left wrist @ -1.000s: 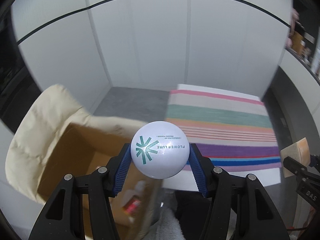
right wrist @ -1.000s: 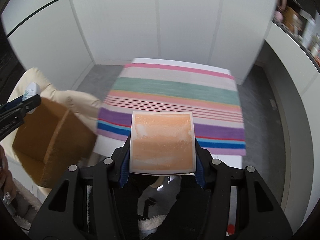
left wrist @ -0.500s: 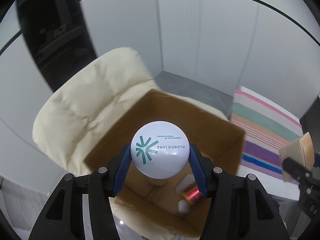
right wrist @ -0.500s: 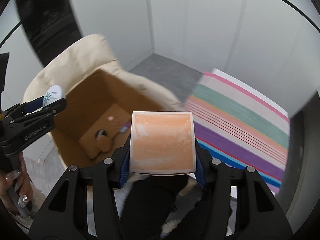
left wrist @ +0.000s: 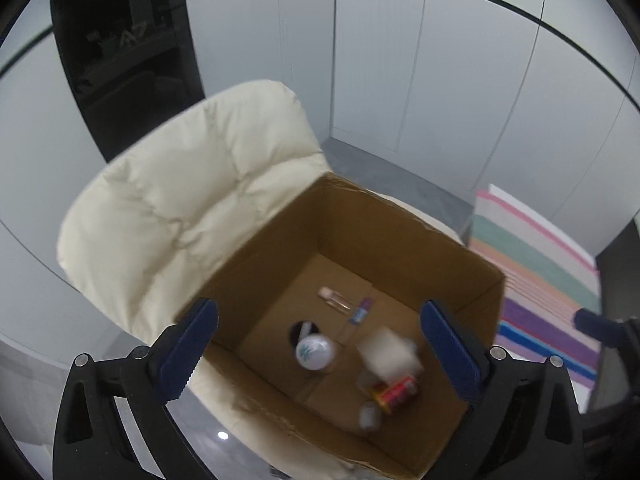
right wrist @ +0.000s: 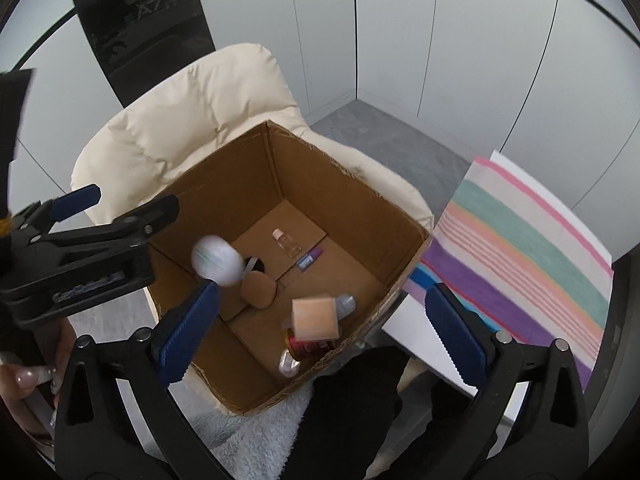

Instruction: Organize objects

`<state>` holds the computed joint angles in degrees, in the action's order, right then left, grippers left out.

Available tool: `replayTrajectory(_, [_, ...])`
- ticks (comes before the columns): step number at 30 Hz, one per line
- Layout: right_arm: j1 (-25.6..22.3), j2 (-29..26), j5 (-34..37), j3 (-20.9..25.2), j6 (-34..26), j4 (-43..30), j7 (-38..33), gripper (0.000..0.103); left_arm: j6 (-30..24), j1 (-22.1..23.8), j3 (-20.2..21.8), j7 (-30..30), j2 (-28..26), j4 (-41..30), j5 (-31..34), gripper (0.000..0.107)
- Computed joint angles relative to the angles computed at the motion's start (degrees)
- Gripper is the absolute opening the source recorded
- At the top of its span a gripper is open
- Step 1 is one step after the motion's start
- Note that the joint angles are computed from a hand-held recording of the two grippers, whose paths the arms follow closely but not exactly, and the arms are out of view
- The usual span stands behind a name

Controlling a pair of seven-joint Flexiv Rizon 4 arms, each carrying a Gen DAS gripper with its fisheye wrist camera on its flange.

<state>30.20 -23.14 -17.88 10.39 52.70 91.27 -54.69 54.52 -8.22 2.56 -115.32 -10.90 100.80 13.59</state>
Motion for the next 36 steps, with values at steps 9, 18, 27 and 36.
replayTrajectory(9, [-0.88,4.34,0.89,-0.81,-3.19,3.26,6.21,0.103,-5.34,0.29,-2.04,7.18,1.10,-2.03,-5.80,0.102])
replayTrajectory(18, [-3.25,16.26,-3.75,-0.29,-12.62,8.64,22.82,0.103,-19.70,-2.71,-5.34,16.16,3.80,-13.33,-6.08,0.102])
replayTrajectory(27, [-5.75,25.46,-4.87,3.59,-26.66,7.46,30.48,0.103,-29.02,-5.99,-6.95,16.65,5.64,-19.18,-3.40,0.102])
replayTrajectory(36, [-4.90,27.66,-8.85,5.72,-34.70,6.66,33.79,0.103,-30.34,-7.28,-7.60,18.46,6.75,-18.09,-4.06,0.102])
